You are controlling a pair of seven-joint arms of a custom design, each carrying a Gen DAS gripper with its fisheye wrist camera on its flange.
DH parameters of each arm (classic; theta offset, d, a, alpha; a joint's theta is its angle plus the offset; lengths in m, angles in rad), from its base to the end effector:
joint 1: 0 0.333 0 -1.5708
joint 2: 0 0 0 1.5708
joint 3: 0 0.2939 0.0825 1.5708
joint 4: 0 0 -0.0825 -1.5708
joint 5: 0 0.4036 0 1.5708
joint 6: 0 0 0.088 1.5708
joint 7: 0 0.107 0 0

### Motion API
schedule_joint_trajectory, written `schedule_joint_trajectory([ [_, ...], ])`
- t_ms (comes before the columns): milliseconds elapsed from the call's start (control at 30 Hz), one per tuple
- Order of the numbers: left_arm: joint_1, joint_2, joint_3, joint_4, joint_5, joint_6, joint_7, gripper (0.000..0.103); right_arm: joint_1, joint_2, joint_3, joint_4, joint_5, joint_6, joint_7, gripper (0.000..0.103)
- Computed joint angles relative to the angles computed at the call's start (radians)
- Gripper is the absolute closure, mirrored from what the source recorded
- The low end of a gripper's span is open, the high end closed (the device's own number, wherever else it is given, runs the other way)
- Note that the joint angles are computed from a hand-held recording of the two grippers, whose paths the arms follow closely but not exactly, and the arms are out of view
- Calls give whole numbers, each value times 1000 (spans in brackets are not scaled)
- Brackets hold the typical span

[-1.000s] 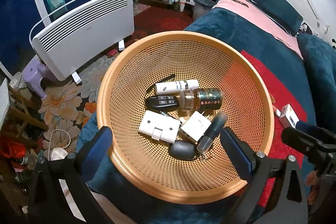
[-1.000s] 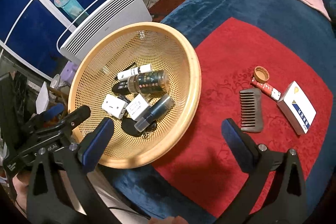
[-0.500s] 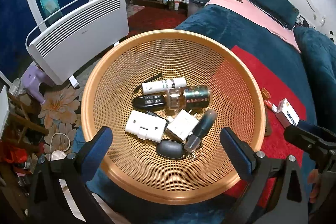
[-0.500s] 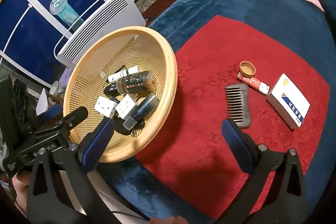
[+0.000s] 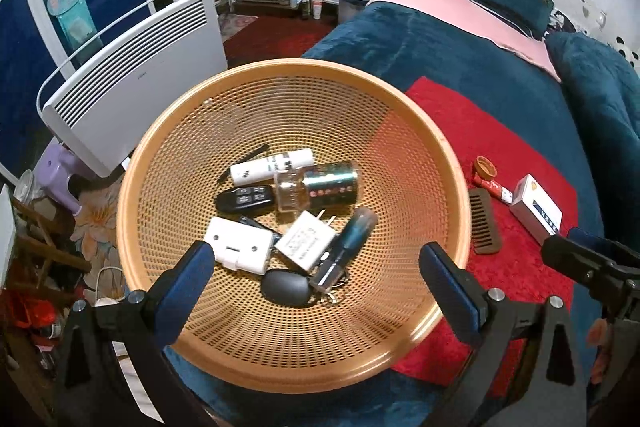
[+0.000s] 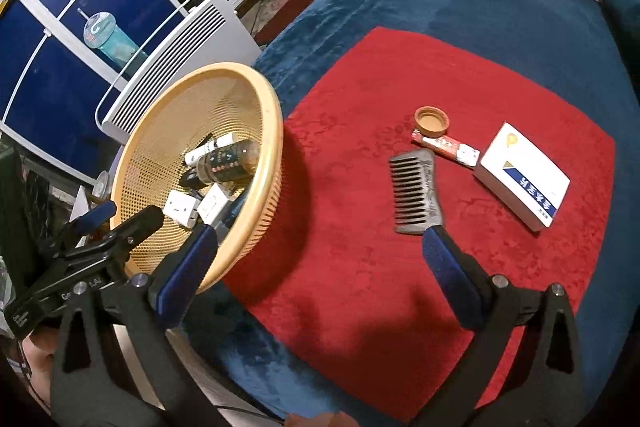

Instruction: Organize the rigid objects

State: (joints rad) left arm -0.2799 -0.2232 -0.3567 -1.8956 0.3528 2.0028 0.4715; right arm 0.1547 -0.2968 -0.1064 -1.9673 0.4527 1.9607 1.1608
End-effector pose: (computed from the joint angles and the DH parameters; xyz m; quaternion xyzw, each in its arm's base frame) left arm 0.4427 -0.3218 0.6034 -0.7947 0.5498 -0.1690 0.1938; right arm 0.5170 0.0475 0.6093 -0.7873 0.5537 0.0183 0.2705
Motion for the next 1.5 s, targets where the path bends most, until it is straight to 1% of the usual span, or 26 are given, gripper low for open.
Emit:
schedule_joint_trajectory([
  [233, -22, 66, -6, 67, 23, -13, 8, 1, -22, 4, -18, 0, 1, -6, 1, 0],
  [567, -74, 165, 10, 172, 59, -24, 16, 1, -59, 15, -37, 5, 2, -7, 1, 0],
  [1200, -203, 383, 69, 424, 105, -38, 86, 1, -141, 59, -62, 28, -23, -17, -5, 0],
  [1333, -232, 441, 84, 495, 110, -42, 111, 1, -156, 78, -63, 37, -38, -6, -12, 0],
  [1500, -273, 518, 106, 587, 105, -42, 148, 1, -173, 111, -57, 50, -81, 28, -42, 0],
])
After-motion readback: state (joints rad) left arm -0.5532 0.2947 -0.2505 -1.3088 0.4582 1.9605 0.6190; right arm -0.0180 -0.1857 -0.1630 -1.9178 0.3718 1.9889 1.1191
